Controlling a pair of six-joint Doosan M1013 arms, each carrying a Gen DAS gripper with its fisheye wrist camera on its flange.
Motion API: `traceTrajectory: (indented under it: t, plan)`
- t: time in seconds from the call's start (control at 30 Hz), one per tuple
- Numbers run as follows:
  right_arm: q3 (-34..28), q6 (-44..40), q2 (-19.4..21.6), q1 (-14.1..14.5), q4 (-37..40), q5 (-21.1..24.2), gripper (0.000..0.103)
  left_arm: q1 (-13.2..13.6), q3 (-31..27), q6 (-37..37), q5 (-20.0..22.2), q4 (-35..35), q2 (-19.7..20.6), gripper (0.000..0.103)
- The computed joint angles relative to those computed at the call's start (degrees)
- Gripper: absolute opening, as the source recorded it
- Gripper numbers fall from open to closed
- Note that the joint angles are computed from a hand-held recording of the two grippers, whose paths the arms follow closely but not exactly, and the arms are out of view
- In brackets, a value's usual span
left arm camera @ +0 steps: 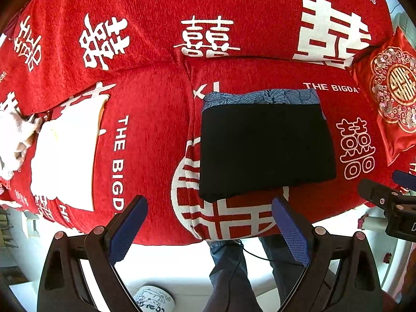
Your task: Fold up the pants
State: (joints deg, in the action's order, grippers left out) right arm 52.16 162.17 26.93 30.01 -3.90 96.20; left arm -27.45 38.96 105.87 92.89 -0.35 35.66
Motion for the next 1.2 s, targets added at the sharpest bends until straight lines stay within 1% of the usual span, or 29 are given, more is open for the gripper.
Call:
traceTrajectory:
  t: [0.67, 1.2]
  plan:
    - [-0.4, 0.1, 0.2, 0.6, -0.5, 0.0, 0.103, 0.0, 1.0, 2.0, -0.6, -1.0, -0.8, 0.096]
    - [-1.6, -1.1, 1.0, 0.4, 0.0, 0.6, 0.103, 0.3, 0.2, 2.3, 0.4, -1.4, 0.0, 0.096]
